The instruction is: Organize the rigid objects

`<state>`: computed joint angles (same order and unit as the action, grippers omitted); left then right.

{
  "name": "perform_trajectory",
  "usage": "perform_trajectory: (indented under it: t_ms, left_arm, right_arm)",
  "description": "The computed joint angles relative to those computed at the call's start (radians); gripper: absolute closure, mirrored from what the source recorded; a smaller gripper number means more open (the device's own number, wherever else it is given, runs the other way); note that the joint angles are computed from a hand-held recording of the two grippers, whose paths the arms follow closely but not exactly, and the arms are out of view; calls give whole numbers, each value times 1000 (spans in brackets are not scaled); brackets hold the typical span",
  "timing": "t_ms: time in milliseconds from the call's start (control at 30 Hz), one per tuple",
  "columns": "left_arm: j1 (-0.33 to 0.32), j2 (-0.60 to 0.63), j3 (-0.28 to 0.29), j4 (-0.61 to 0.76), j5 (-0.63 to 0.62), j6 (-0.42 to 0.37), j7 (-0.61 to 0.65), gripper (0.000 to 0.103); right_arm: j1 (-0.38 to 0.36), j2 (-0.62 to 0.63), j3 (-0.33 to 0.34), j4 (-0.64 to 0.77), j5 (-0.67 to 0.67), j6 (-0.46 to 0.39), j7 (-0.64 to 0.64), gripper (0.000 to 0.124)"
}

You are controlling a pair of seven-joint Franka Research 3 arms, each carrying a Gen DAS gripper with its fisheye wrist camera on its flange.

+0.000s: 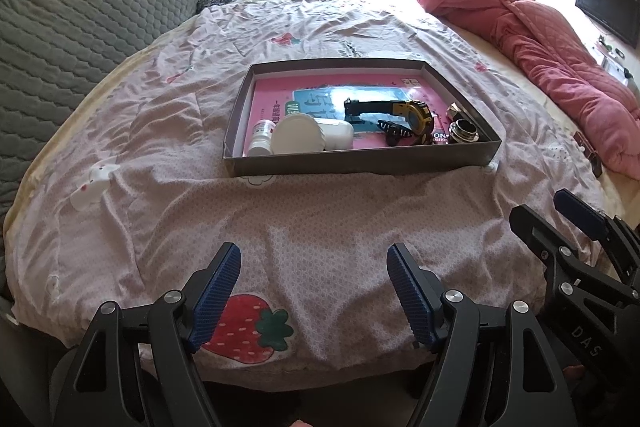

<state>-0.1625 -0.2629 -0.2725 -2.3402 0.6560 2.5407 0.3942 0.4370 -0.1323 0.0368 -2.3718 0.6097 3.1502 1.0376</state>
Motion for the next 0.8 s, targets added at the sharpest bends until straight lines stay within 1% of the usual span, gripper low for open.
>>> perform_trajectory:
  t_ms: [33,267,300,500,667,800]
  left_arm:
    - [0,0,1,0,0,1,0,26]
    - [-1,0,1,-1,-3,3,2,26]
    - [-1,3,1,2,-4,0,4,26]
    - [0,11,-2,10,4,-8,-6,26]
    - [0,22,5,11,1,-8,-12,26]
    - [3,36,11,14,0,2,-13,26]
  right_arm:
    - [-8,-1,7,-2,-12,-1,11,60]
    - [0,1,2,-2,-5,7,16,60]
    - [9,2,-8,0,7,5,3,60]
    - [5,2,-4,0,11,6,2,60]
    - [32,10,-23,14,74,0,-39,60]
    - [53,21,-43,36,172,-8,-126,60]
